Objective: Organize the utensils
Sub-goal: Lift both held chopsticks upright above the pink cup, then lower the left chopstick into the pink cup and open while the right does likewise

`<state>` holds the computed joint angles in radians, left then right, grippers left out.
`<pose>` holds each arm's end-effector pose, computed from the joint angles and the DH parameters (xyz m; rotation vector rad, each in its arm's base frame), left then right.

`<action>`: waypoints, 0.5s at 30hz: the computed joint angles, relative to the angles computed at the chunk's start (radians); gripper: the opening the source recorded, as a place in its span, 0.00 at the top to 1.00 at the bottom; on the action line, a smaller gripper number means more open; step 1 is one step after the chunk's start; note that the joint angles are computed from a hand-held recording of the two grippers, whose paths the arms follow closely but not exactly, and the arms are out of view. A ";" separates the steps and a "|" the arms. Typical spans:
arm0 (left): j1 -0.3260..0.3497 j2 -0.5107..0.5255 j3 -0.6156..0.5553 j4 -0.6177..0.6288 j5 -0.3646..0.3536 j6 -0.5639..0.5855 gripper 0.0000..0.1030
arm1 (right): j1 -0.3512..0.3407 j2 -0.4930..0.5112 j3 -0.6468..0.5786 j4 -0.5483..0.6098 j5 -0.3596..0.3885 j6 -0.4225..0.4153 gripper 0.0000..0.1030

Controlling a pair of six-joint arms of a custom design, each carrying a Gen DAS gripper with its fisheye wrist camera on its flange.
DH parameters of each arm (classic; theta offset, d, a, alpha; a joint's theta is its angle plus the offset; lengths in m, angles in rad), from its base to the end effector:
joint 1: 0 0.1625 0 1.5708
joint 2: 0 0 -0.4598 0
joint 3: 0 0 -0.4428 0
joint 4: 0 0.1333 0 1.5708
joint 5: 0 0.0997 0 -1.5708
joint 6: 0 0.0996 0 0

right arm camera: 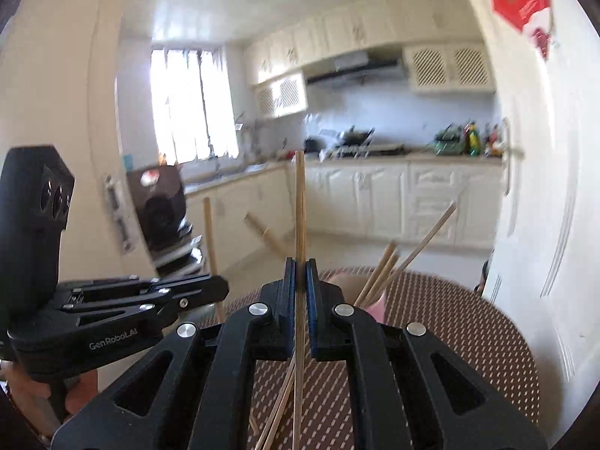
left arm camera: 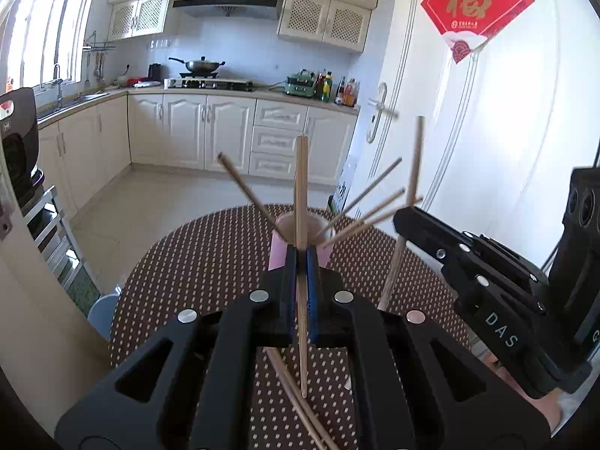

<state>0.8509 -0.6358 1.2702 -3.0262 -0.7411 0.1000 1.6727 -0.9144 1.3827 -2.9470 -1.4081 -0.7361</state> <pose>-0.4008 -0.7707 0.2002 0.5115 2.2811 -1.2601 0.2315 -0.7951 0.3450 1.1967 -2.4229 1.3205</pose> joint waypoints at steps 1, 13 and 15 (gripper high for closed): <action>0.001 0.010 -0.019 -0.012 -0.006 0.014 0.95 | 0.001 0.005 -0.002 -0.032 0.002 0.006 0.96; 0.007 0.151 -0.251 -0.204 -0.050 0.240 0.95 | -0.014 0.121 -0.130 -0.281 0.111 0.075 0.96; 0.010 0.171 -0.288 -0.220 -0.057 0.262 0.95 | -0.016 0.144 -0.160 -0.293 0.121 0.084 0.96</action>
